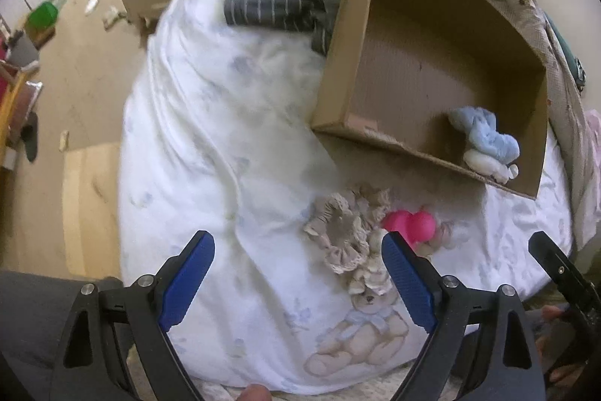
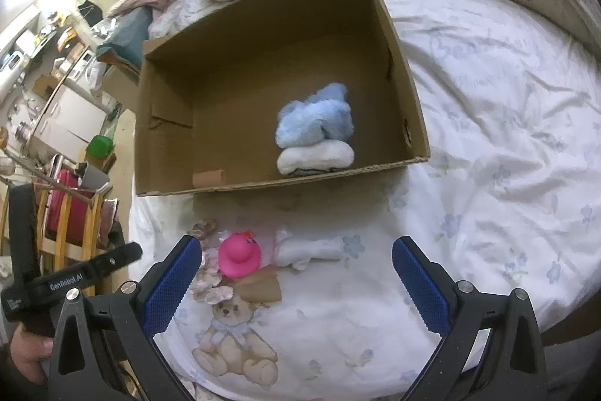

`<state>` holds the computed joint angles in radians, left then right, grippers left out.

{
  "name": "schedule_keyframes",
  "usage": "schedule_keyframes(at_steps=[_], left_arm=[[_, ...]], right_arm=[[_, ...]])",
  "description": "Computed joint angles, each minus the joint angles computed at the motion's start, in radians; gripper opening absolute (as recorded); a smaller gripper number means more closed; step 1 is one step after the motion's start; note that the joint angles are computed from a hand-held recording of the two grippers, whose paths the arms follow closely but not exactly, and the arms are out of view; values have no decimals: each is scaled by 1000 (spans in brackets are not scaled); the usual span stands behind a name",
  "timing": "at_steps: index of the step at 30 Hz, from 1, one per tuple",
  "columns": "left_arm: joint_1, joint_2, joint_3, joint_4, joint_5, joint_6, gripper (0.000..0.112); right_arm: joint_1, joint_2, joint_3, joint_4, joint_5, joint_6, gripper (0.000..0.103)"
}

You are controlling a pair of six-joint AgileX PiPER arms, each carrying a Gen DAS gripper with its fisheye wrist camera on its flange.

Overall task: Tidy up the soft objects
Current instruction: 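Withdraw both tools from the box toward the remaining items, then grasp the lace scrunchie with the left tool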

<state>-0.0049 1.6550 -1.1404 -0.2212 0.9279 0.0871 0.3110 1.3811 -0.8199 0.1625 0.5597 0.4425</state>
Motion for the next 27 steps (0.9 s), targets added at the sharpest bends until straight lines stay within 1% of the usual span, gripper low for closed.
schedule_keyframes(at_steps=[3,4,7,10,12,14,15,16,17,18,20,22,24,27], left_arm=[[-15,46,-18,-28,3,-13,85],[-17,63,-27,-45,2,-14,82],[-37,128,-66,-72,2,-23,80],[-74,179,-98,-55,-7,-47,79],[-95,201,-110,-34,-22,-68,75],[-107,228,-124,-28,-23,-66,66],[-112,239,-128,-29,-25,-64,64],[-114,248,-130,-31,-28,-55,58],[-115,256,-132,-32,-30,-45,50],[-116,262,-132,-35,-35,-36,44],[-112,261,-127,-40,-48,-14,29],[-107,249,-127,-47,-52,0,19],[-89,221,-121,-87,-50,39,17],[-58,157,-107,-102,-34,64,16]], right_arm=[[-14,13,0,22,-1,-17,103],[-19,15,-1,26,-1,-21,103],[-33,21,-1,45,2,-39,103],[-46,25,0,64,6,-62,103],[-53,26,0,67,8,-69,103],[-58,26,2,72,7,-75,103],[-61,27,3,75,7,-78,103],[-63,28,3,77,8,-80,103],[-64,30,3,77,8,-80,103],[-65,32,2,78,8,-78,103],[-65,37,0,82,6,-80,103],[-59,44,-4,81,5,-79,103],[-50,47,-9,72,4,-75,103],[-41,47,-10,59,2,-66,103]])
